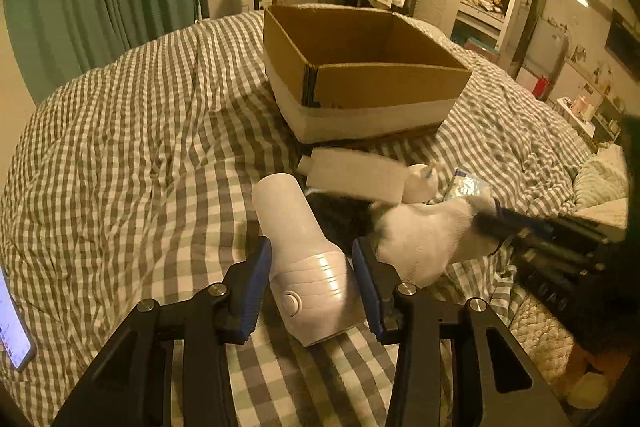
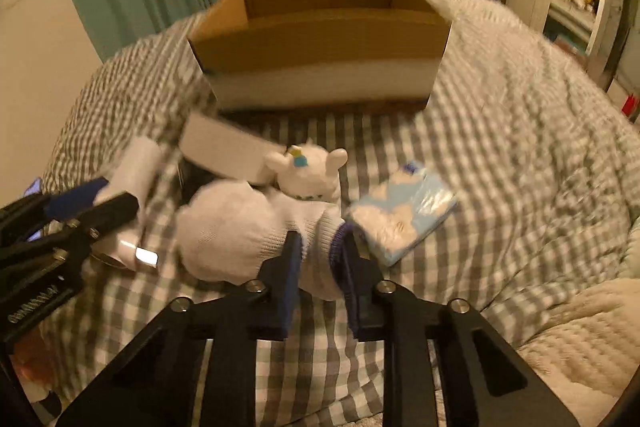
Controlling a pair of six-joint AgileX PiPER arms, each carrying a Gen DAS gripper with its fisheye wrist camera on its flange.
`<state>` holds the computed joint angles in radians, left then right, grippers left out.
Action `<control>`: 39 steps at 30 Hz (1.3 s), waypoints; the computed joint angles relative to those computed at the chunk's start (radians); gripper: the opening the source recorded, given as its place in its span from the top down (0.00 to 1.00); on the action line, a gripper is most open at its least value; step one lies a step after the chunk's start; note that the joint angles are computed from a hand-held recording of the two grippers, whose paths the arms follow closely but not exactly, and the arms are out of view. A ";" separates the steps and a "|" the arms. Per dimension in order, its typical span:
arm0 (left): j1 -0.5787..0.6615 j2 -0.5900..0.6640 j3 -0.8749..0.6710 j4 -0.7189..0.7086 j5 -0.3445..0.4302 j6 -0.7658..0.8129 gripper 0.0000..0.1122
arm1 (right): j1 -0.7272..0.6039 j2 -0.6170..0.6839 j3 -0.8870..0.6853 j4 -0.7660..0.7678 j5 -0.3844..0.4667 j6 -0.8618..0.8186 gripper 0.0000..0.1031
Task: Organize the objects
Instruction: 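Grasp the white hair dryer with the left tool while the right tool grasps the sock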
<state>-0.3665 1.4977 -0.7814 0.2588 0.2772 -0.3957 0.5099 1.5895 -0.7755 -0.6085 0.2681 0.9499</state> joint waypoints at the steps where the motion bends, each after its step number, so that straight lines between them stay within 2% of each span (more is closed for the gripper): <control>1: 0.000 -0.010 -0.001 -0.001 0.004 0.002 0.62 | 0.022 -0.018 0.000 -0.098 0.028 0.100 0.98; 2: 0.001 -0.021 0.000 -0.001 0.005 0.005 0.62 | 0.046 -0.042 0.000 -0.170 0.064 0.171 0.98; 4: 0.004 -0.037 -0.001 -0.009 0.002 0.024 0.62 | 0.074 -0.094 0.003 -0.220 0.092 0.223 0.98; 6: 0.013 -0.047 -0.010 -0.041 0.008 0.059 0.62 | 0.101 -0.119 -0.013 -0.235 0.143 0.222 0.98; 12: 0.053 -0.059 -0.069 -0.161 0.032 0.193 0.62 | 0.164 -0.162 -0.031 -0.308 0.223 0.268 0.98; 16: 0.071 -0.037 -0.155 -0.290 0.062 0.323 0.62 | 0.151 -0.214 -0.076 -0.286 0.254 0.187 0.98; 19: 0.077 0.003 -0.255 -0.364 0.088 0.400 0.63 | 0.117 -0.212 -0.166 -0.222 0.277 0.061 0.98; 23: 0.081 0.095 -0.431 -0.404 0.136 0.437 0.63 | 0.037 -0.158 -0.329 -0.116 0.289 -0.127 0.98; 28: 0.073 0.243 -0.668 -0.342 0.190 0.380 0.63 | -0.056 -0.043 -0.542 0.013 0.297 -0.327 0.98; 32: 0.060 0.384 -0.850 -0.295 0.246 0.346 0.63 | -0.140 0.095 -0.718 0.192 0.293 -0.518 0.98; 39: 0.045 0.606 -1.083 -0.266 0.347 0.342 0.63 | -0.218 0.313 -0.879 0.375 0.283 -0.673 0.98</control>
